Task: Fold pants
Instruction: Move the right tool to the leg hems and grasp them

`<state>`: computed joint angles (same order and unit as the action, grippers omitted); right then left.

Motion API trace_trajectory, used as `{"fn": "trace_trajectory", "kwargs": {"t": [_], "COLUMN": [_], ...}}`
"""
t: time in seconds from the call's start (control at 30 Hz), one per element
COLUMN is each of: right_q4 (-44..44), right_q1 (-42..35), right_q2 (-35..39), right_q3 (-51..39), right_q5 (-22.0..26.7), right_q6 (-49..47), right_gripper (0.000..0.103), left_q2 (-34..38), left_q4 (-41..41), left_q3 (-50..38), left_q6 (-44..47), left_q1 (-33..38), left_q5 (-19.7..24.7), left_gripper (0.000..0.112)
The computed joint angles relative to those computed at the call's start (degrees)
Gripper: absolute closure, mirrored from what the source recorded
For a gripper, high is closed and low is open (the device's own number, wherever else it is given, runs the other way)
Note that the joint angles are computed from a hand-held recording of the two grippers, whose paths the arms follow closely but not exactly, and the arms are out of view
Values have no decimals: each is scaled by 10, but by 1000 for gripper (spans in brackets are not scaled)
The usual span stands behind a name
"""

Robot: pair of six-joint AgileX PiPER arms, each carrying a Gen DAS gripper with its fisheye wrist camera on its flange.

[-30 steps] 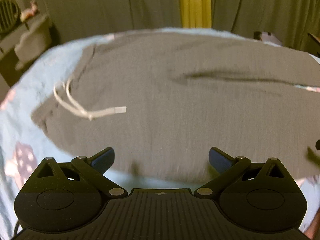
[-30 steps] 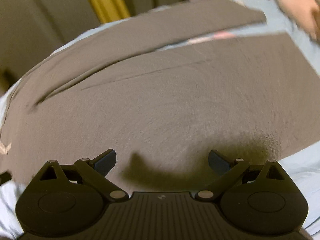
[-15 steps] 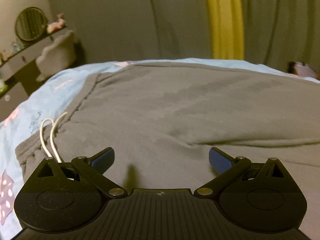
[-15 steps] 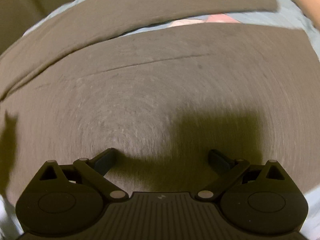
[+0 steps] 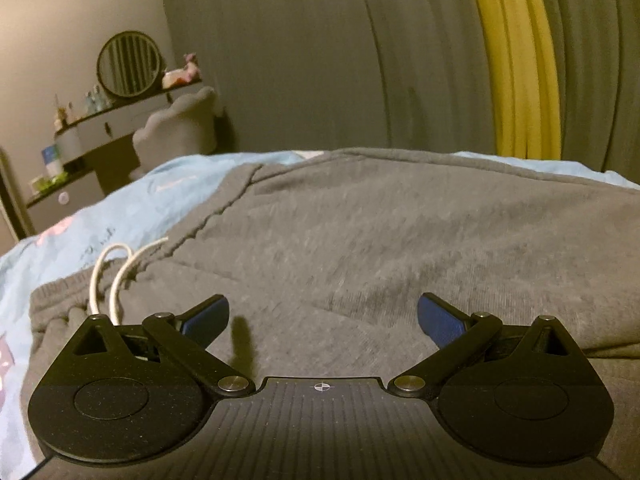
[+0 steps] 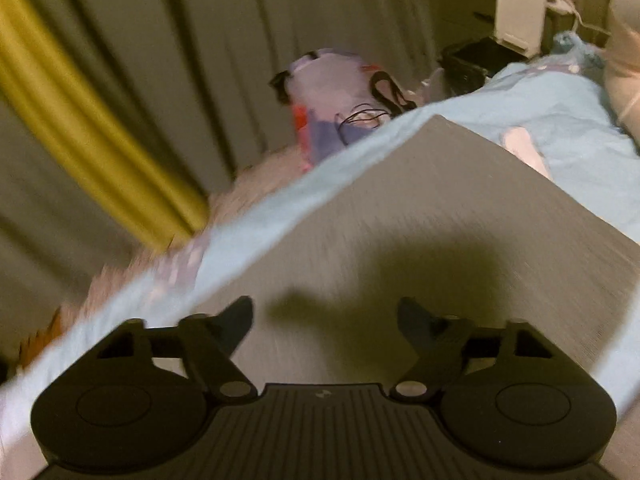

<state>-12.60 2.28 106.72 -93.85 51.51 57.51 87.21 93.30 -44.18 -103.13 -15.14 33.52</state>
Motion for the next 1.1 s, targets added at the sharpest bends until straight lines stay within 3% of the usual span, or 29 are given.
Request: {"fn": "trace_trajectory", "kwargs": {"t": [0.07,0.13,0.17,0.2,0.3,0.37,0.47,0.53,0.57,0.6,0.63,0.73,0.87,0.93,1.03,1.1], "right_q4": [-5,-25,-27,-32,-67,-66,-69,-101,-122,-129,-131,-148,-233,-305,-372,-344], "right_q1": [-8,-7,-13,-9,-11,-13,-13,2,9,12,13,17,54,108,257,372], "right_q2": [61,119,142,146,161,177,166,179,184,174,159,89,-111,-225,-397,-492], "right_q3": [-79,-148,-171,-170,-171,-200,-186,-201,-202,-184,-162,-72,157,271,435,518], "right_q5": [24,67,75,86,69,92,87,120,131,120,106,54,-44,-29,80,156], "right_q6": [13,22,19,32,71,73,106,109,110,114,119,152,223,321,489,564], "right_gripper": [29,38,48,50,50,50,51,68,83,90,97,99,99,99,99,99], "left_q2": [9,11,8,7,6,4,1,-1,-2,-2,-3,-3,-8,-11,-22,-34], "left_q4": [-22,-9,-9,-4,12,8,-4,-9,-13,-14,-14,-22,-59,-83,-108,-142], "left_q3": [-6,1,3,6,10,10,9,8,9,8,8,5,0,-2,0,2], "left_q6": [12,-12,-16,-24,-43,-40,-31,-28,-26,-25,-26,-20,11,37,67,98], "left_q1": [6,17,23,29,45,47,51,54,54,56,57,63,94,99,103,113], "left_q5": [-11,-29,-39,-48,-70,-75,-83,-89,-90,-93,-95,-106,-154,-163,-171,-188], "left_gripper": [9,9,9,9,9,9,9,9,9,9,9,9,9,9,9,9]}}
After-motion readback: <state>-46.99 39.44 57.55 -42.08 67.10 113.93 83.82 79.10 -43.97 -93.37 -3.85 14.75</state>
